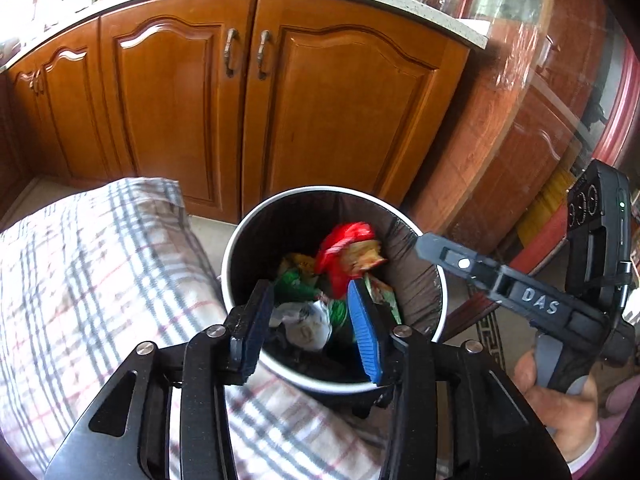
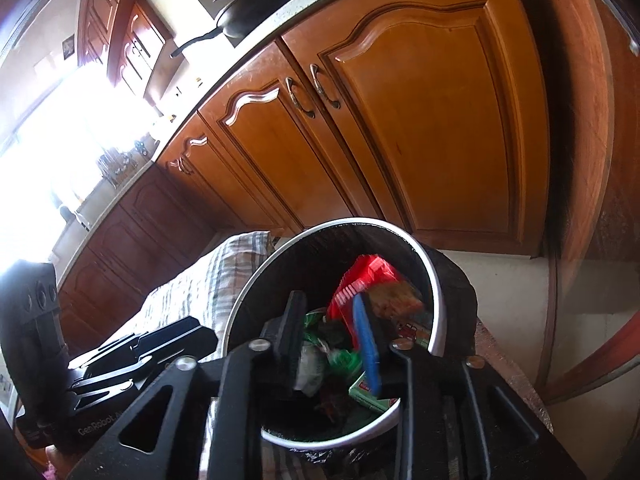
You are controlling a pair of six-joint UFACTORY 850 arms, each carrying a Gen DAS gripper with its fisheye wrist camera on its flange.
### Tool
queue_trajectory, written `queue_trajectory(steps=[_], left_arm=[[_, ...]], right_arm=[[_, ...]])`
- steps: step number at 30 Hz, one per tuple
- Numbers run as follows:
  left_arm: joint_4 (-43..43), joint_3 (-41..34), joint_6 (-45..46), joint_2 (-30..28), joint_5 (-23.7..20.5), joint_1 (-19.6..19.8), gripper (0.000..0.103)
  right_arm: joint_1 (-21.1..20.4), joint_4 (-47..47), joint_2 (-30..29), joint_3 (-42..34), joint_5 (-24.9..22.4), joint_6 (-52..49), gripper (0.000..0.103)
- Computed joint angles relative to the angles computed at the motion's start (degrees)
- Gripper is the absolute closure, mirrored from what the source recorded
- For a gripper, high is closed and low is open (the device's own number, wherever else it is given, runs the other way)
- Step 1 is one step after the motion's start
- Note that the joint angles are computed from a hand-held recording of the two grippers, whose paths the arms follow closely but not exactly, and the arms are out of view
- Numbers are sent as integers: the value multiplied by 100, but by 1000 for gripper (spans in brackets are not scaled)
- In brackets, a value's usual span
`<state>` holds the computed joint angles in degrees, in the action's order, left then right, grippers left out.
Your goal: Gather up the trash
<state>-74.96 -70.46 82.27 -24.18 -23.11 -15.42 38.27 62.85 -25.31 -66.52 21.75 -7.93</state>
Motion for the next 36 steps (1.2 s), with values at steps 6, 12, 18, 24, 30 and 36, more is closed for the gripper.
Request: queue_trajectory(steps=[6, 12, 18, 24, 30, 36], left_arm=[[-936, 555, 815, 364, -105, 266, 54], [-1834, 1185, 1646, 735, -294, 550, 48], [-2439, 1783, 2236, 1101, -489, 862, 42], [-3030, 2310, 3016, 1507, -668, 1208, 36], [-3643, 2785, 3912, 1966, -1087, 1518, 25], [-5032, 3401, 5459, 2509, -1567, 1709, 0]], right_arm=[[242, 8, 143, 157, 356, 138, 37], [622, 416, 213, 225, 884, -82, 17], [1116, 1254, 119, 101, 1367, -666, 10], [1522, 2071, -85, -152, 1698, -1429, 2], [1830, 2721, -210, -442, 2176, -2193, 2], [2302, 2943, -314, -777, 3652, -2906, 0]])
